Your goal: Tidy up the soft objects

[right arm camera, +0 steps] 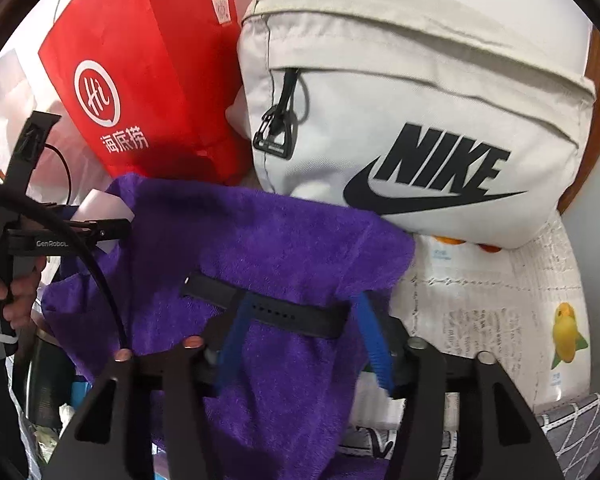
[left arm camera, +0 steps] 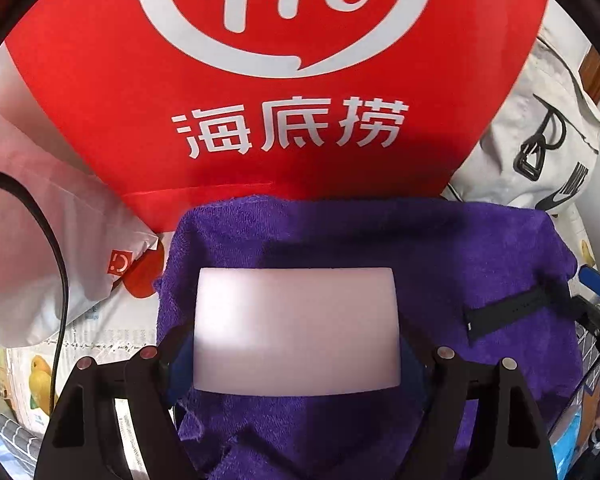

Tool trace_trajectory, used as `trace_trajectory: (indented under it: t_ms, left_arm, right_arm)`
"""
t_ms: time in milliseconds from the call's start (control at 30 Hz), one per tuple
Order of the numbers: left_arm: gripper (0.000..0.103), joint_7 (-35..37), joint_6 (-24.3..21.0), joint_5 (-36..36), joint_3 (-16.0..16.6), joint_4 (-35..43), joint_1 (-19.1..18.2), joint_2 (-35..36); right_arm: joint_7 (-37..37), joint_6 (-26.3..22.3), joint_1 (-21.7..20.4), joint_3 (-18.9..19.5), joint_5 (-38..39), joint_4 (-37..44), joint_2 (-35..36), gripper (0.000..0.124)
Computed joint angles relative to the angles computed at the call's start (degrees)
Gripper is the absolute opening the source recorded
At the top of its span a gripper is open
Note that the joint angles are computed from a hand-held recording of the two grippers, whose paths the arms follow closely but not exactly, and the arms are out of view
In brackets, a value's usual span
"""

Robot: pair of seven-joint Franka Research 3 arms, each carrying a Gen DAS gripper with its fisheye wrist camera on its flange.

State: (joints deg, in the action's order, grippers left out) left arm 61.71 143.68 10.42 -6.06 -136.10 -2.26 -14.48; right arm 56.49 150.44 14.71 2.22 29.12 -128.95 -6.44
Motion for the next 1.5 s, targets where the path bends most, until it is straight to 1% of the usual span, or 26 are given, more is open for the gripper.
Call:
trace_trajectory:
  t_ms: [33, 100, 167, 267, 367, 433, 500, 567, 667, 800, 833, 933, 1000, 1033, 1067, 1133, 1200, 1233, 1267, 1300, 1333, 1400, 1500]
  left_arm:
    - [0.081, 0.3, 0.1, -0.3, 0.1, 0.3, -0.1, 0.3]
    - [0.081, 1.0, 0.7, -1.4, 0.4, 0.8, -0.3, 1.0]
    - [0.086, 2.6, 0.5, -2.7, 0.8, 1.2, -0.5, 1.5]
    - [0.087, 1.8, -1.1, -1.8, 0.2, 2.4, 0.0, 2.6]
    - [0.087, 1.5, -1.5, -2.3, 0.1, 2.6, 0.0, 2.9]
    - [0.087, 1.6, -1.1, -3.1, 0.4, 2.2, 0.0, 2.5]
    - [0.087, 1.6, -1.2, -3.8, 0.5, 1.9, -0.1, 1.6]
    - [0.087, 1.7, -1.4, -4.0, 0.6, 1.2, 0.0, 0.1]
    - [0.087, 1.7, -2.1, -4.4, 0.9, -0.8, -0.1, -3.9]
    - [0.087, 1.1, -2.8, -4.8, 0.8, -3.0, -0.9, -8.2]
    - [0.087, 1.5, -2.4, -4.7, 1.2, -4.0, -0.8, -9.2]
    - [0.087, -0.5, -3.7, -3.1, -0.1, -7.2, -1.2, -15.1]
    - [0.087, -2.1, -5.1, -2.7, -1.0, -9.3, -2.2, -19.3]
    - [0.087, -1.8, -5.7, -2.6, -0.4, -10.8, -2.6, -21.9]
    - [0.087, -2.5, -7.0, -2.7, -0.9, -11.5, -3.4, -24.2]
    - [0.087, -2.6, -8.6, -2.9, -0.5, -13.9, -4.8, -29.1]
    - [0.087, -3.9, -9.3, -3.1, -1.2, -16.0, -6.1, -33.1]
    - [0.087, -4.2, -9.7, -3.0, -1.1, -17.0, -6.5, -34.8]
    - [0.087, -5.2, -10.6, -3.2, -1.6, -18.1, -7.2, -37.0]
    - [0.087, -5.9, -10.7, -3.3, -1.9, -18.9, -7.8, -37.8]
    - [0.087, -6.3, -11.7, -3.5, -2.1, -19.6, -8.6, -39.5]
    - [0.087, -7.5, -13.0, -3.6, -2.6, -21.2, -10.0, -41.9]
    - [0.087, -9.5, -15.4, -4.1, -3.7, -23.8, -12.5, -46.3]
  right_arm:
    - [0.3, 0.6, -0.1, 0.0, -0.1, -0.3, -0.2, 0.069]
    - [1.1, 1.5, -0.1, 0.0, 0.2, -0.9, -0.8, 0.069]
    - [0.6, 0.6, -0.1, -0.6, 1.6, -1.0, -1.5, 0.069]
    - [-0.5, -0.9, 0.1, -1.1, 3.9, -1.3, -2.7, 0.069]
    - [-1.3, -1.2, 0.2, -1.1, 4.3, -2.7, -5.0, 0.069]
    - [-1.3, -0.8, 0.5, -1.1, 4.5, -3.8, -6.8, 0.069]
    - [-2.5, -2.1, 0.9, -1.8, 5.7, -5.1, -9.1, 0.069]
    - [-2.6, -2.2, 1.1, -1.9, 6.0, -6.6, -11.4, 0.069]
    - [-2.0, -2.8, 1.3, -1.9, 5.6, -9.1, -15.0, 0.069]
    - [-0.6, -4.9, 1.3, -2.2, 4.8, -12.9, -20.9, 0.069]
    - [-0.2, -5.2, 1.2, -2.2, 4.4, -13.7, -22.1, 0.069]
    - [0.8, -7.2, 1.3, -2.6, 3.8, -16.7, -26.9, 0.069]
    - [1.5, -8.5, 1.2, -2.6, 3.2, -18.8, -30.4, 0.069]
    - [2.0, -9.2, 1.0, -2.4, 2.6, -20.3, -32.7, 0.069]
    - [2.4, -9.9, 0.9, -2.1, 2.0, -21.8, -35.1, 0.069]
    - [2.7, -11.3, 0.7, -1.6, 0.2, -24.6, -39.6, 0.070]
    - [2.7, -13.0, 0.8, -1.5, -1.1, -26.9, -43.3, 0.071]
    - [3.1, -14.2, 0.8, -1.5, -1.5, -28.5, -45.8, 0.073]
    - [3.0, -15.7, 1.2, -2.0, -1.6, -29.8, -47.9, 0.074]
    - [2.5, -18.3, 1.9, -3.2, -1.3, -31.2, -50.3, 0.075]
    - [2.3, -19.7, 2.0, -3.6, -1.1, -32.2, -51.8, 0.075]
    - [2.7, -22.2, 1.5, -3.4, -1.2, -34.9, -56.0, 0.075]
    - [3.1, -25.0, 1.3, -3.1, -0.9, -38.2, -60.2, 0.075]
